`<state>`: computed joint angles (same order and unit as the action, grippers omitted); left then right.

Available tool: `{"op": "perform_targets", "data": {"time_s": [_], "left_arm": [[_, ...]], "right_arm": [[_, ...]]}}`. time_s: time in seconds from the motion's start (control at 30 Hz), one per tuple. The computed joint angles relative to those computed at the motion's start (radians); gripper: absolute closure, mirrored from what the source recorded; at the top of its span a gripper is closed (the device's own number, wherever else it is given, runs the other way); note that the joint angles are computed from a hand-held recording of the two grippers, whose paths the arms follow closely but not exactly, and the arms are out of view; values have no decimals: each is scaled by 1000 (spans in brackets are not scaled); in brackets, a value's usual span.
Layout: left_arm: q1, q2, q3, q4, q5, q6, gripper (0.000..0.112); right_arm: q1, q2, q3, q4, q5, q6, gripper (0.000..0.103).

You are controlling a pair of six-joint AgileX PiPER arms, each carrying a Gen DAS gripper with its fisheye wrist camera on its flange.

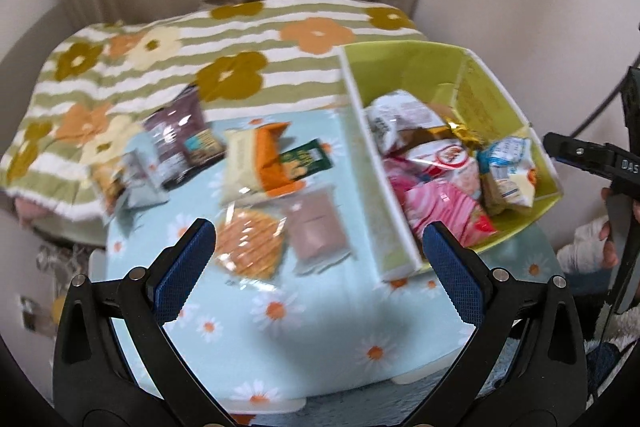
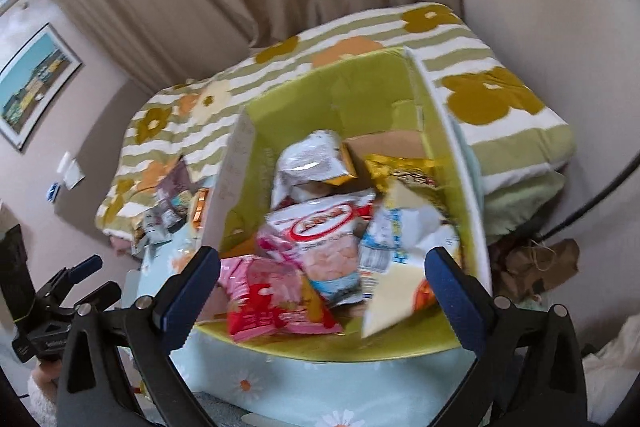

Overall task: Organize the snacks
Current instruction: 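Move both tools back over the remaining snacks on the tablecloth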

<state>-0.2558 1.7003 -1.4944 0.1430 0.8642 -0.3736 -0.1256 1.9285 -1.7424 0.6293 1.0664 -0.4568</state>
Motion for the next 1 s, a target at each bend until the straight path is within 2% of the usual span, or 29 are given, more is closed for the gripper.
{"op": "perform_targets", "data": {"time_s": [0.17, 0.27, 0.43, 0.57, 0.67, 0.83, 1.0], "left_arm": [[32, -77, 112, 49, -15, -59, 10], [68, -101, 151, 24, -30, -41, 10], [146, -118, 187, -50, -62, 84, 10], [232, -81, 167, -195, -59, 280, 10], [298, -23, 128, -339, -26, 478, 10], [356, 64, 66, -427, 40, 704, 10], [426, 140, -14, -484, 120, 866, 10]], "right_arm": [[28, -52, 84, 25, -61, -59, 1], [46, -74, 111, 33, -81, -60, 1], [136, -130, 163, -29, -181, 8, 1], [236, -173, 200, -115, -271, 117, 1], [339, -206, 238, -237, -344, 293, 1], [491, -213, 261, -484, -390, 633, 1], [630, -222, 312, -767, -414, 991, 1]]}}
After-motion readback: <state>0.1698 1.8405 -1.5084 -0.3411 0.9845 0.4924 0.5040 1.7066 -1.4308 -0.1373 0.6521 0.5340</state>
